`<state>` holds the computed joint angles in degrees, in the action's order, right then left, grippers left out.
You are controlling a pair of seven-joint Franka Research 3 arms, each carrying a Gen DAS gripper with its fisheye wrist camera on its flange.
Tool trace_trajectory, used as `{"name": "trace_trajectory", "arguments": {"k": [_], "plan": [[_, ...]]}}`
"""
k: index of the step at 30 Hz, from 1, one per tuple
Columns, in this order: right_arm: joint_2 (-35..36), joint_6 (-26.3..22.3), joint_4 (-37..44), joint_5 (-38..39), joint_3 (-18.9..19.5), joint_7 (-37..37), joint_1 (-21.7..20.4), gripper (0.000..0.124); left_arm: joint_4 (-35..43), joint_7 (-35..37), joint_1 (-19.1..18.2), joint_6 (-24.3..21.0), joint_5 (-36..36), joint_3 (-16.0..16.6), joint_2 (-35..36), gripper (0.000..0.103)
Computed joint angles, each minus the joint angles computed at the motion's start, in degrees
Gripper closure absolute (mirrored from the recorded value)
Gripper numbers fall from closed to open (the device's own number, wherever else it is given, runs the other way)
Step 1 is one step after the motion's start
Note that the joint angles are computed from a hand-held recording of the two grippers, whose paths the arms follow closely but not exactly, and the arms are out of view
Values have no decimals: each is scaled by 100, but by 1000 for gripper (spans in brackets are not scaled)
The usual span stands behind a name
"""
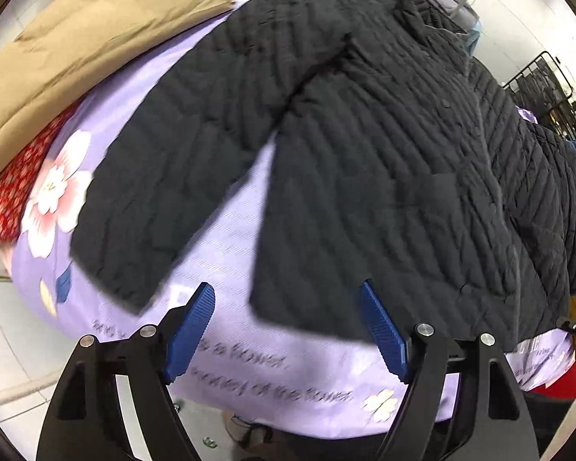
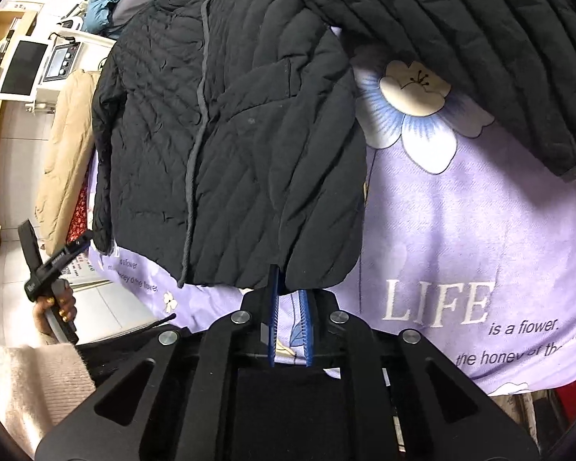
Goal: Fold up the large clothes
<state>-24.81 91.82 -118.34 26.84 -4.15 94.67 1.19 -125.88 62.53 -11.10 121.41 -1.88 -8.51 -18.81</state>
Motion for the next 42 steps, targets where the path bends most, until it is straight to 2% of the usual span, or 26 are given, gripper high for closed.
{"name": "trace_trajectory", "arguments": {"k": [1,5,8,12,16,17,18,19,26,30,32,34,36,42], "plan": [[-37,17,-11,-48,24,20,-6,102,25,-9,-11,10,3,-19,26,27],[-249,162,-109,-401,101,8,-63,89,290,-142,-85,55,122,-176,291,24],[-409,475,-164,-817,197,22,-146,88,589,-274,-174,29,336,-336,625,23],[-477,941,-233,-1054,197,503,-351,87,975,-129,-350,-1,407,-453,1002,20],[-492,1317,-256,-1577,281,903,-540,86,1479,20,-492,-121,912,-612,1431,18],[-504,1423,-273,-1775,319,1013,-604,79,1584,7,-518,-149,1060,-638,1514,16],[-513,1489,-289,-1902,330,1080,-633,64,1658,-25,-541,-163,1182,-654,1572,14],[-550,1580,-344,-2039,353,1158,-667,55,1730,-73,-562,-149,1285,-666,1623,13],[-445,1949,-535,-2332,237,1060,-691,55,1865,-193,-610,-200,1225,-641,1722,11],[-416,2375,-687,-2036,93,987,-656,55,1914,-83,-651,-325,1356,-665,1749,11],[-409,2447,-696,-1985,83,976,-670,69,1906,-48,-666,-355,1418,-671,1728,11],[-377,2370,-647,-1900,52,927,-654,96,1905,-46,-671,-385,1429,-668,1714,11],[-428,2282,-597,-1596,-30,825,-562,106,1886,-78,-668,-385,1414,-661,1700,10],[-367,2235,-34,-943,-34,294,-176,115,1930,-143,-667,-442,1301,-656,1752,10]]}}
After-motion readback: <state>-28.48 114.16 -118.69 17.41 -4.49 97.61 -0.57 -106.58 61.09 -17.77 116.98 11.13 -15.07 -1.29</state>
